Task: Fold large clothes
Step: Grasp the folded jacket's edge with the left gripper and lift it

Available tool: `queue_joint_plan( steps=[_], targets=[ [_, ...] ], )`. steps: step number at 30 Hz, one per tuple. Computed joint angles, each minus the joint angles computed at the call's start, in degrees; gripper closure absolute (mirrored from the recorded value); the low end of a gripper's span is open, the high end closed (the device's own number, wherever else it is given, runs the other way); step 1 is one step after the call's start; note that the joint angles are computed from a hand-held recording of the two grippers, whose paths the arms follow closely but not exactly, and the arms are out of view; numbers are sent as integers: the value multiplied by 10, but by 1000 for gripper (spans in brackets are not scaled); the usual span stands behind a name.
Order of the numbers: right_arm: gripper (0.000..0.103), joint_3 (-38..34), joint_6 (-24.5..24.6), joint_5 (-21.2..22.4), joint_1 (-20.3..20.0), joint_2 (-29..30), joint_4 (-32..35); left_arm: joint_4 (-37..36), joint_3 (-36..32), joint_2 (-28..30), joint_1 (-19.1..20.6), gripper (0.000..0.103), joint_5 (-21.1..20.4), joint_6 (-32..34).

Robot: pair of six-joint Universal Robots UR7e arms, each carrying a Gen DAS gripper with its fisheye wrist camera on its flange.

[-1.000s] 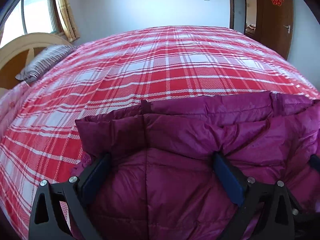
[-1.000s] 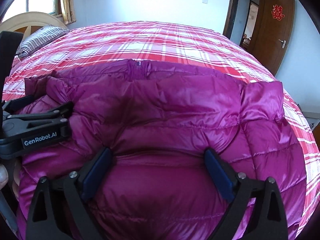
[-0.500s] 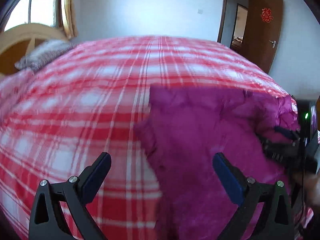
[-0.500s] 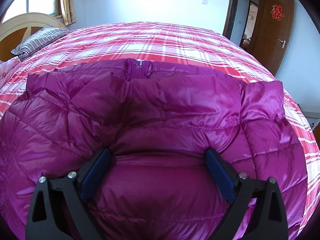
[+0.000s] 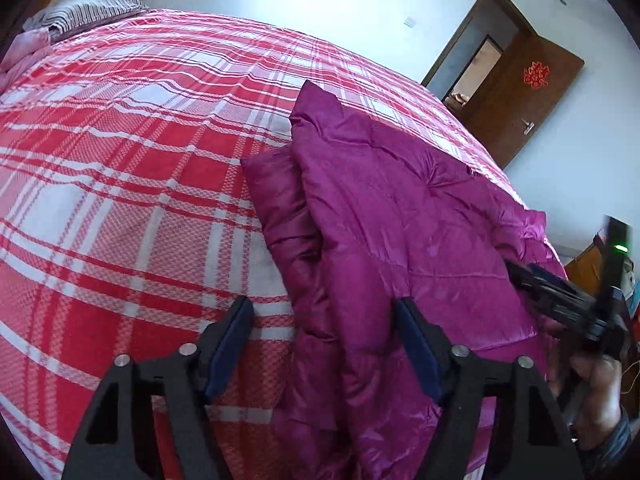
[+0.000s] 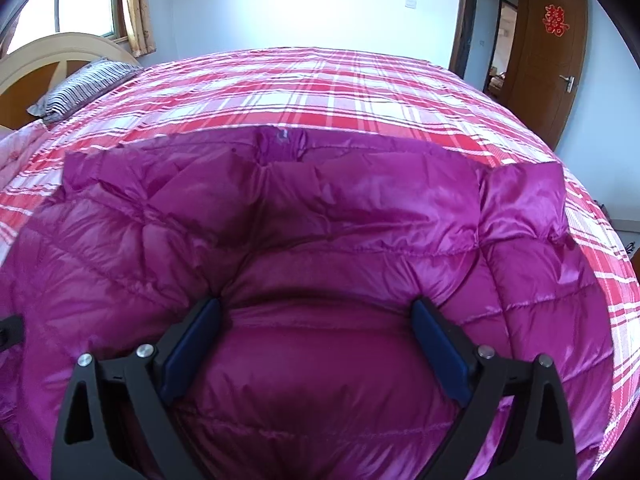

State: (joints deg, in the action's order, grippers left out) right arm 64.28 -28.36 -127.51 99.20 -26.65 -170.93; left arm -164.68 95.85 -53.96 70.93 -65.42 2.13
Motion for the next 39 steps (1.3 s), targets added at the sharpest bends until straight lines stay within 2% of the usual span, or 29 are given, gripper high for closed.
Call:
queue_joint_plan(
  steps=[2,4,9,11,12,13,14,15,16,20,24,28,32,35,39],
  targets=[
    [5,48,9,12,5,-32,-20,1,4,-6,-1,30,9,0],
    [4,93,-18,6,12,-52,-68,-8,15,-11,-4,30,18,6],
    [2,125,-28,-13,8,-51,-97,-35,48,-14,-12,30,35,43],
    [0,118,-35,-19,5,-40,-110,-38,50,-17,-9,32,22,40],
    [0,114,-35,-21,4,-37,-108,-35,46,-16,-4,42,7,36],
    [0,108,-45,-27,5,-32,-109,-26,44,-20,3,56,-25,30],
    [0,104,-50,-33,6,-28,-108,-23,45,-22,5,62,-42,25],
    [0,103,-48,-36,7,-27,-104,-17,44,-25,11,77,-71,17],
    [0,100,-43,-35,7,-28,-96,-5,40,-27,20,81,-108,5],
    [0,106,-34,-16,1,-35,-92,-35,54,-34,26,85,-162,-6],
    [0,118,-35,-5,-2,-40,-109,-64,64,-46,10,86,-185,-13],
    [0,130,-33,4,-4,-45,-117,-81,69,-55,-39,86,-181,23],
    [0,154,-28,27,-10,-61,-128,-68,43,-36,-83,86,-181,51],
    [0,169,-19,49,-14,-77,-121,-53,21,-12,-116,86,-161,86],
    [0,200,-2,72,-19,-117,-88,-41,-6,20,-132,86,-160,112]
  ],
)
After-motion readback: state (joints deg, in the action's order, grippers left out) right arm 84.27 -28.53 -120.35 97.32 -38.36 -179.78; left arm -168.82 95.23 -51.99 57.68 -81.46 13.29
